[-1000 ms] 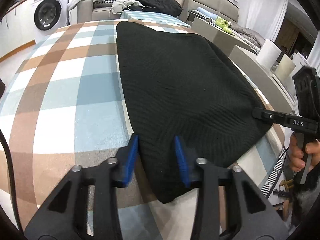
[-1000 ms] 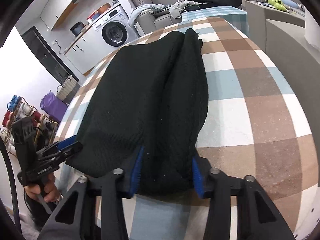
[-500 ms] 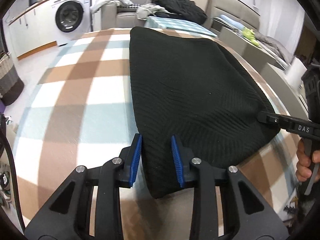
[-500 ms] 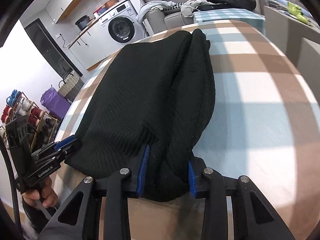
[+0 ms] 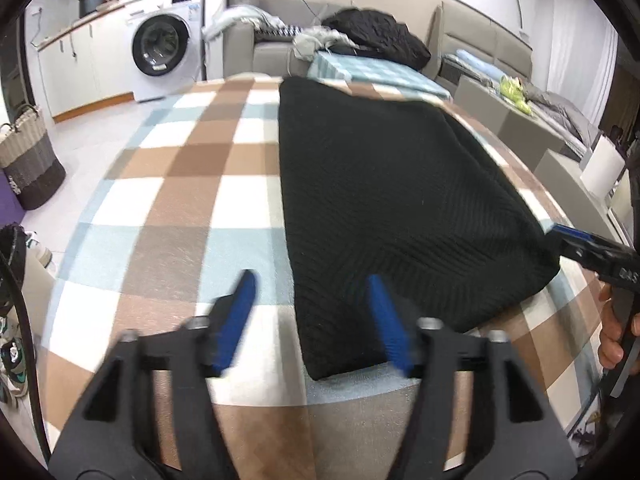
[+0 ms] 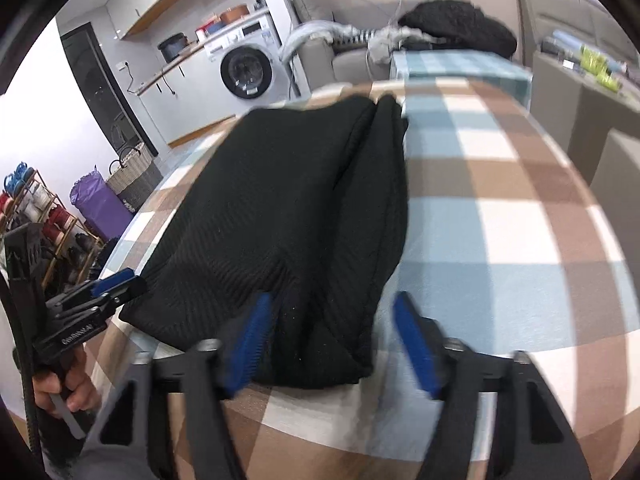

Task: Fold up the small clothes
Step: 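Open both tools and release the folded black sweater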

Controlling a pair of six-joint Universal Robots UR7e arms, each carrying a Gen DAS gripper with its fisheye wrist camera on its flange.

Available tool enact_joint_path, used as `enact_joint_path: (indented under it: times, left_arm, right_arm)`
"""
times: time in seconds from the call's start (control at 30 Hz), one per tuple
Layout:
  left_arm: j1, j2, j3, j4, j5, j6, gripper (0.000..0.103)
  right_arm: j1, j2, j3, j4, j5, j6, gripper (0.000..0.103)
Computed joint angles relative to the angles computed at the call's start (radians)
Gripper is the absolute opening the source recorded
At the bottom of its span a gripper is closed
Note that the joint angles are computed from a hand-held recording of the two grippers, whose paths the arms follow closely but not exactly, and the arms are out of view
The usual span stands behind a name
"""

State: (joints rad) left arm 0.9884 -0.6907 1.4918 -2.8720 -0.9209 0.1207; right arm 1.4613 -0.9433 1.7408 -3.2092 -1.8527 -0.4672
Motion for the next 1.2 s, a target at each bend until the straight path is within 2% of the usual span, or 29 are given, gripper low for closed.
enact_joint_path:
  times: [0.03,0.07,0.1,0.13,0.2,0.37,0.57,0.73,0.83,1.0,1.2]
  left_arm:
    - [-0.002,-0.007,0.013,-0.035,-0.003,0.01,0.075]
    - [-0.005,-0.012,0.023,-0.055,-0.001,0.014,0.086]
    - [-0.009,-0.017,0.035,-0.086,0.003,0.022,0.088]
    - [-0.012,-0.022,0.049,-0.123,0.002,0.033,0.091]
    - [-0.02,-0.03,0.073,-0.179,0.01,0.052,0.103]
    - [-0.032,-0.04,0.125,-0.308,0.034,0.112,0.102]
    - [-0.048,-0.057,0.195,-0.414,0.035,0.195,0.102]
    - [-0.054,-0.067,0.245,-0.507,0.016,0.227,0.102]
    - [-0.052,-0.076,0.257,-0.512,0.006,0.22,0.102]
    - [-0.051,-0.094,0.282,-0.505,-0.017,0.181,0.102]
    - [-0.061,-0.085,0.301,-0.543,-0.021,0.22,0.102]
  right_arm:
    - [0.001,-0.009,0.011,-0.014,0.007,-0.013,0.095]
    - [0.003,-0.018,0.025,-0.034,0.013,-0.03,0.099]
    - [0.004,-0.024,0.035,-0.052,0.018,-0.043,0.102]
    - [0.005,-0.032,0.05,-0.074,0.027,-0.062,0.103]
    - [0.006,-0.045,0.081,-0.131,0.047,-0.102,0.103]
    - [-0.001,-0.058,0.151,-0.286,0.112,-0.164,0.103]
    - [-0.015,-0.064,0.207,-0.384,0.198,-0.215,0.103]
    - [-0.032,-0.061,0.249,-0.464,0.271,-0.204,0.103]
    - [-0.05,-0.06,0.273,-0.502,0.322,-0.193,0.103]
    - [-0.08,-0.071,0.293,-0.478,0.388,-0.154,0.103]
    - [-0.091,-0.058,0.297,-0.512,0.402,-0.167,0.103]
